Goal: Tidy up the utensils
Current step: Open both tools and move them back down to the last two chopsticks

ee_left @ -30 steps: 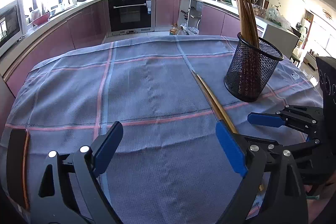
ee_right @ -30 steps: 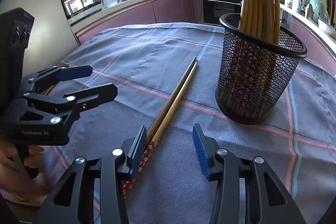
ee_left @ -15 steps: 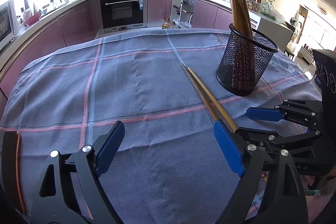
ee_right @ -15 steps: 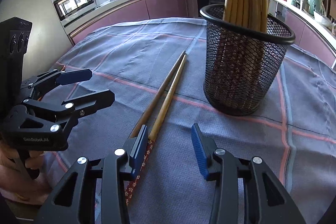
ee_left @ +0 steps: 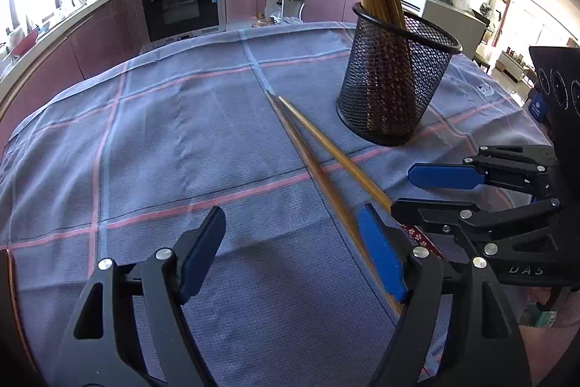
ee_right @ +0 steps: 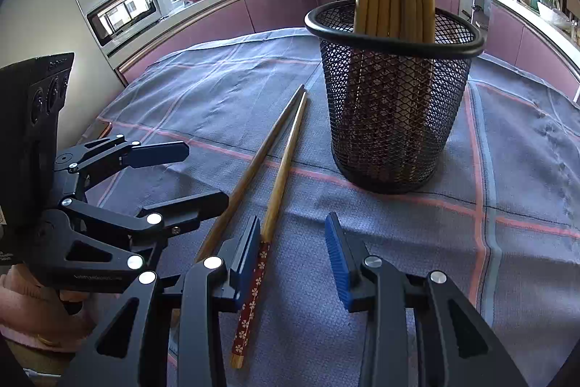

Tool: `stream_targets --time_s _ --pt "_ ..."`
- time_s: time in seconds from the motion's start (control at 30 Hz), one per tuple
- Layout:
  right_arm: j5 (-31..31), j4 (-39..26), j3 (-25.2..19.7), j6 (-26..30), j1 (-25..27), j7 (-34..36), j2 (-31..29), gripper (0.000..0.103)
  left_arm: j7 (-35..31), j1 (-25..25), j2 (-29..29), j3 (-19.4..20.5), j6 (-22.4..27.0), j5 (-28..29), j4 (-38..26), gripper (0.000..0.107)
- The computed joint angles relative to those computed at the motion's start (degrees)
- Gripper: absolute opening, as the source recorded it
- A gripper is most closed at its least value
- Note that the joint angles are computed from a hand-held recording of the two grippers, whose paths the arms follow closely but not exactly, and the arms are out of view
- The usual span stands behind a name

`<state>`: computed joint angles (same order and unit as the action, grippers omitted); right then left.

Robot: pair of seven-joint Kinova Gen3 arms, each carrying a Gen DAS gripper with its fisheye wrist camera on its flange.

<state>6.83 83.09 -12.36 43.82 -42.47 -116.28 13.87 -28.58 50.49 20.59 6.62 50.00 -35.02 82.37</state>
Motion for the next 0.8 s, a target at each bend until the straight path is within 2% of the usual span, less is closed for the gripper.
stream_targets --time_s 0.4,0.6,0.8 --pt "0.61 -0.97 0.33 0.63 -0.2 0.28 0.55 0.035 -3.41 0.57 1.71 -0.24 1.42 1.37 -2.39 0.056" --pt "1.61 -2.7 0.7 0.94 -0.8 0.12 1.97 0.035 -3.04 0.77 1.33 -0.37 1.76 1.39 -2.15 0.052" --pt "1.64 -4.79 1.05 1.33 -1.11 0.9 3.53 0.031 -2.46 1.61 1.69 -0.36 4.6 0.42 -3.21 0.049"
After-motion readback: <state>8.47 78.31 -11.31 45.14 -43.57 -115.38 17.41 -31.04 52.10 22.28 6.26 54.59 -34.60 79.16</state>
